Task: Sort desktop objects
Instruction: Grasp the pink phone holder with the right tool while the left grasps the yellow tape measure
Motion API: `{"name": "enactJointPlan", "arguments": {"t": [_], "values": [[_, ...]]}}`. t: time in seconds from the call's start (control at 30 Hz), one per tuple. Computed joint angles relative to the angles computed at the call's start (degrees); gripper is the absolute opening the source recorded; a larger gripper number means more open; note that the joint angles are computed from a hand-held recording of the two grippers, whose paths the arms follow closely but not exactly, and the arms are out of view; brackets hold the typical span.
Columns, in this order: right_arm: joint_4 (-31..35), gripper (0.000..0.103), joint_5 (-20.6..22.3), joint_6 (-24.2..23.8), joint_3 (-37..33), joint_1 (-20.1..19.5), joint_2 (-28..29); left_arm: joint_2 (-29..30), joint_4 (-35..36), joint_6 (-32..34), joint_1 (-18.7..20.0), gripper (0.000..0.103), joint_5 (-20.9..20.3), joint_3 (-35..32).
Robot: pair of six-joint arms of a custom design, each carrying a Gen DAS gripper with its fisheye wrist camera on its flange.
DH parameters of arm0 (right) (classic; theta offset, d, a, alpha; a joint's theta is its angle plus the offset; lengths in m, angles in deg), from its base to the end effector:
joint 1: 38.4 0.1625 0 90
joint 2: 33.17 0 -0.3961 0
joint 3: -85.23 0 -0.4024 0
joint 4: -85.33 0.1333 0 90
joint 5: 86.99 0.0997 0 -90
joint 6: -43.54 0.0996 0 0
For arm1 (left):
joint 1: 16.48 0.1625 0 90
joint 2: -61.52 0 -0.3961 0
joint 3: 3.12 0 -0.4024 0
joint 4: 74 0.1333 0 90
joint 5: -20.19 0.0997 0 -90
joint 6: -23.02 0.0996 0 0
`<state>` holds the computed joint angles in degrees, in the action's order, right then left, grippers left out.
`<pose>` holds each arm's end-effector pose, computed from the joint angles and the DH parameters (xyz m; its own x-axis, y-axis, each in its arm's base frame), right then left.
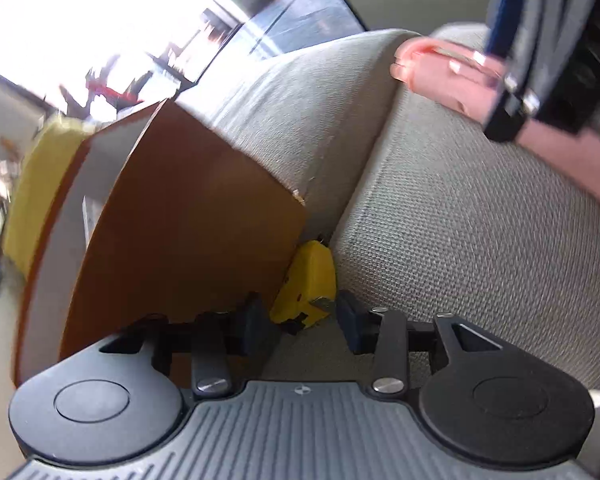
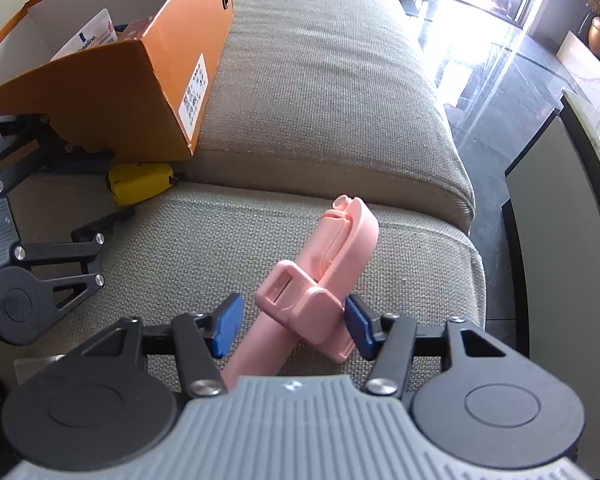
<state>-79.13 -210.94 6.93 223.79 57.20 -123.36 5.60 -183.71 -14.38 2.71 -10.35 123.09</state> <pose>0.1155 -0.3824 0.2275 -0.6297 -0.4018 0.6649 -0.5770 0.8150 -0.0539 -0.2886 -0.3324 0.0026 0.0022 0.4282 -0.9037 0.7566 0.5901 0.2815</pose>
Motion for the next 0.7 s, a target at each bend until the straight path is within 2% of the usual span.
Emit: {"name": "enactJointPlan", "arguments": {"t": [0.23, 0.3, 0.43, 0.5, 0.57, 0.7], "values": [[0.9, 0.058, 1.4, -1.1, 0.3, -1.3, -1.4, 1.4, -1.7, 6.2, -1.3, 0.039, 3.0, 2.5], [1.4, 0.057, 1.7, -1.0, 0.2, -1.4, -1.7, 0.6, -2.6, 7.4, -1.2, 0.029, 1.7, 2.7], [0.9, 0.057, 2.1, -1.3, 0.4, -1.5, -1.7, -1.0, -1.4, 4.9, -1.6, 0.027, 1.0, 2.9], [0.5, 0.050, 2.2, -2.0, 0.8, -1.6, -2.1, -2.0, -0.1, 2.5, -2.5, 0.026, 0.1, 3.1], [0.0, 0.045, 2.7, -2.7, 1.0, -1.8, -2.7, -3.5, 1.4, -0.5, -3.7, 0.026, -1.1, 3.5], [1.9, 0.044, 3.8, -2.2, 0.4, -2.5, -3.5, -7.3, 6.9, -9.1, -5.9, 0.023, -5.1, 2.4]]}}
